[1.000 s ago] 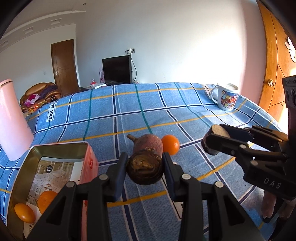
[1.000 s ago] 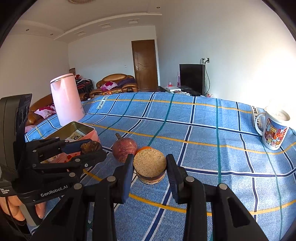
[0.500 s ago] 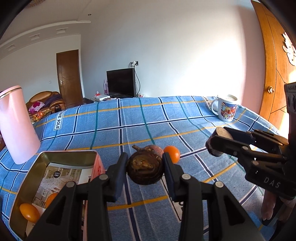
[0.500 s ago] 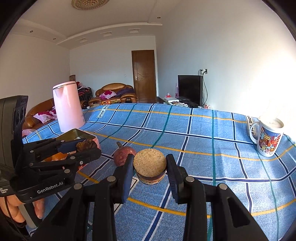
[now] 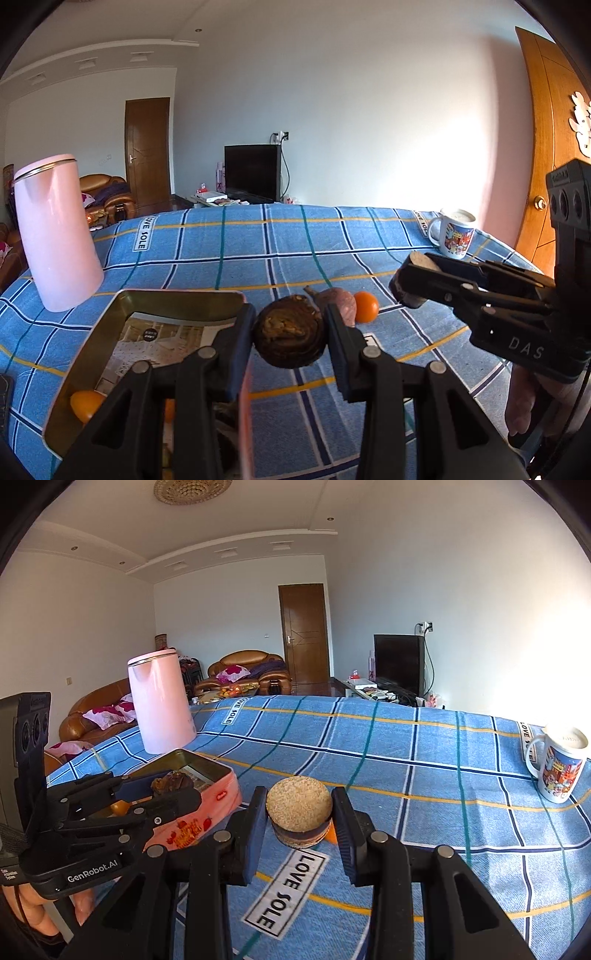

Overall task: Organize fruits
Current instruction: 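Carry the cake slice and brown fruit over the tin tray with both tools, then lower both items into the tin tray and open both tools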

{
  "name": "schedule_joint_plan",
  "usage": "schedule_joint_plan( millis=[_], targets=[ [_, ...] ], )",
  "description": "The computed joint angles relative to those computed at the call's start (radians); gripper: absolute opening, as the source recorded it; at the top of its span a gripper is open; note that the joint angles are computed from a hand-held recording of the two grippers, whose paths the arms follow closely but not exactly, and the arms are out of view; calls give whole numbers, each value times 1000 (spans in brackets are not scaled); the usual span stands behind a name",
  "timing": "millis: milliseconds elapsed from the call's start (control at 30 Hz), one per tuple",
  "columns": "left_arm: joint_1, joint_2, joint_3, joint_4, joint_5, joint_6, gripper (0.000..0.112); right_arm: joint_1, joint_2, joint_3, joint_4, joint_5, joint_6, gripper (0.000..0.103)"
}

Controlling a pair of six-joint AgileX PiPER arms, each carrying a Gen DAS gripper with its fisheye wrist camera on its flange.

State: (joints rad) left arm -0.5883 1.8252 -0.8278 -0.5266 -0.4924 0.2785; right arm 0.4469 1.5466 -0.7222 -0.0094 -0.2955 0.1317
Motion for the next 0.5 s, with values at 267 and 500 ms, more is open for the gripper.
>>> schedule_joint_plan(
  millis=[267,500],
  targets=[
    [181,-59,55,168,51,-154,40,129,115,-195,111,100,-119,37],
    [293,-44,23,246,131,-211,40,200,236,-369,275,195,-295,37]
  ],
)
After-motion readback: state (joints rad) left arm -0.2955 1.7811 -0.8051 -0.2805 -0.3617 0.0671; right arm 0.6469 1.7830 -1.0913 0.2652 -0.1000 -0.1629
